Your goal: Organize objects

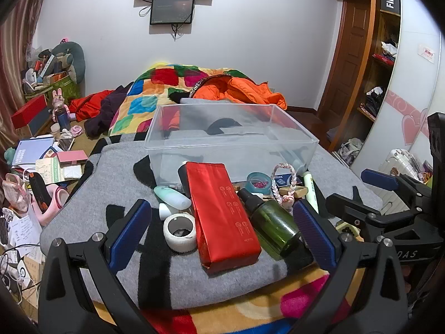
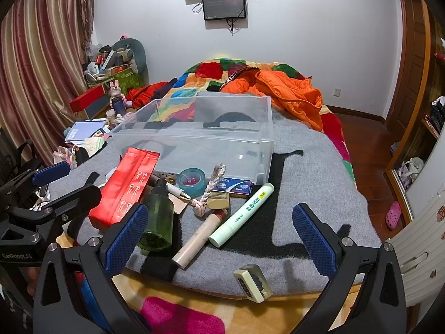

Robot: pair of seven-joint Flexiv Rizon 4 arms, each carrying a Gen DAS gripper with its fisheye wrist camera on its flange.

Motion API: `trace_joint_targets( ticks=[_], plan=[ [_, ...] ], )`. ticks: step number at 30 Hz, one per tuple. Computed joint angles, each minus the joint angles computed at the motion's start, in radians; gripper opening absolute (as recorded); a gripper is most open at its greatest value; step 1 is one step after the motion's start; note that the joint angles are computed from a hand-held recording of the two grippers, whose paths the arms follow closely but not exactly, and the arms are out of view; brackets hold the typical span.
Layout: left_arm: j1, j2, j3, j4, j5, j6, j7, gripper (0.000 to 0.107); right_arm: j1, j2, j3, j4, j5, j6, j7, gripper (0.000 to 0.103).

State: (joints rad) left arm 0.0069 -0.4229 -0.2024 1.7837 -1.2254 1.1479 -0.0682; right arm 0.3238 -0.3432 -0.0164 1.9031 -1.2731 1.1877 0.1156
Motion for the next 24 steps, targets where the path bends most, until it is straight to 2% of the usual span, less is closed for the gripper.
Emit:
trace_joint_targets(
  ticks=[18, 24],
  plan=[
    [-0.008, 0.008, 0.005, 0.007, -0.022, 0.004, 0.021, 0.103, 0.002, 0.001, 0.002, 0.002, 0.009, 0.000, -0.001, 0.103],
    [0.002, 0.007, 0.015, 0.003, 0.020, -0.035, -0.029, 0.103, 0.002, 0.006, 0.003, 0.007, 0.007, -0.003, 0.001, 0.103]
  ],
)
